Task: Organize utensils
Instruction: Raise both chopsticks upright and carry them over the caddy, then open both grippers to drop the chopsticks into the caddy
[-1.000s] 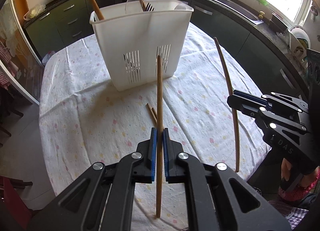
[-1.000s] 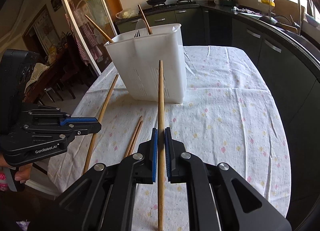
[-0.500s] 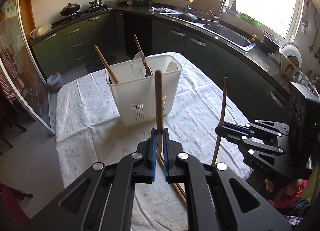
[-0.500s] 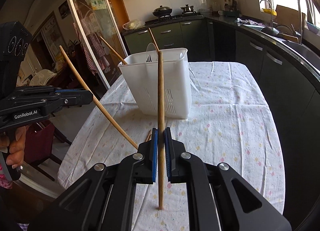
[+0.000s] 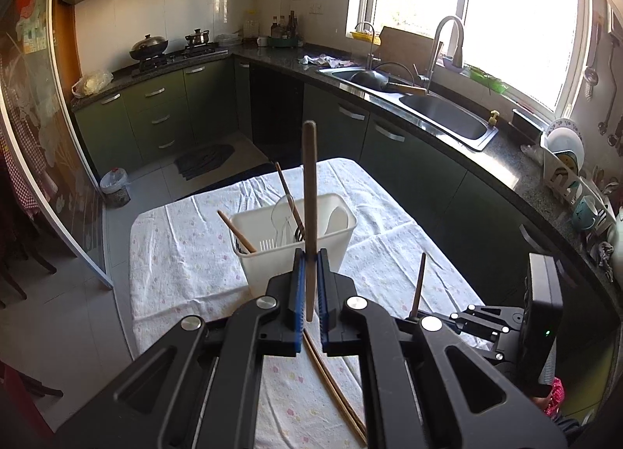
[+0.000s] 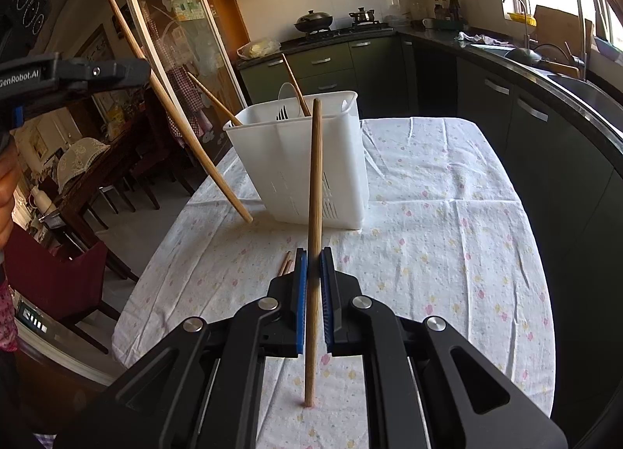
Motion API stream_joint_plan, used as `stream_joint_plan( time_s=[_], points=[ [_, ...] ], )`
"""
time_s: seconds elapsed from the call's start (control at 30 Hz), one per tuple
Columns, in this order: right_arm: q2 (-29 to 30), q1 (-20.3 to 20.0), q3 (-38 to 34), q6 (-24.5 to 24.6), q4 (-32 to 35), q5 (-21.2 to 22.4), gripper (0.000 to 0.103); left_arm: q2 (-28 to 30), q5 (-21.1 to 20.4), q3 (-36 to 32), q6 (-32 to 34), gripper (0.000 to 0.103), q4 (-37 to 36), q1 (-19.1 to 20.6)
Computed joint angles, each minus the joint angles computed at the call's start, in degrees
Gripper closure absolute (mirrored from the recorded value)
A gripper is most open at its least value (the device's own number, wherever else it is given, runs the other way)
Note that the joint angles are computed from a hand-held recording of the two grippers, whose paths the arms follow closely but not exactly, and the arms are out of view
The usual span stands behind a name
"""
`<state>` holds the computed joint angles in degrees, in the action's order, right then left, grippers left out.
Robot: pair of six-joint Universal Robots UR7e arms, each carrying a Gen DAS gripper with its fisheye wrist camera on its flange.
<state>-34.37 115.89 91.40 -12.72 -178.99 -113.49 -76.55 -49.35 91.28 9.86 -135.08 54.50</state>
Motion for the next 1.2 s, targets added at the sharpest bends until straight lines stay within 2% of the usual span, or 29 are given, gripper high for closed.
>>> stream_joint_plan(
  time_s=[0.23, 0.43, 0.57, 0.77, 0.93, 1.1, 1.2],
  points=[
    [-0.27, -0.63, 0.37, 0.19, -0.19, 0.65, 0.095, 2.65, 2.78, -5.04, 2.93, 0.097, -4.22, -2.28],
    [-0.89, -0.94, 1.05, 0.56, -0.24, 1.71, 0.095, 6.53, 4.87, -9.46, 5.23, 0.097, -7.74, -2.07],
    [-1.67, -1.36, 1.37, 1.34, 0.74, 3.67, 0.095, 9.06, 5.99, -11.73, 4.30, 0.097, -5.74, -0.64],
    [-2.55, 0.01, 0.09, -0.14, 0.26, 3.75, 0.095, 11.67, 5.48, -13.28, 0.51, 0.097, 0.26, 2.56],
    [-2.02, 2.18, -4.90, -2.65, -1.07, 2.67, 0.095, 11.65, 4.60, -12.11, -0.66, 0.096, 1.55, 3.99],
    [0.53, 4.00, -13.12, -4.39, -2.02, 2.99, 0.095, 9.22, 4.24, -9.39, 0.13, 0.083, 1.24, 3.89],
    [3.37, 4.82, -19.36, -5.17, -2.77, 2.74, 0.095, 7.22, 4.22, -7.08, 1.43, 0.081, 0.10, 3.41]
  ],
)
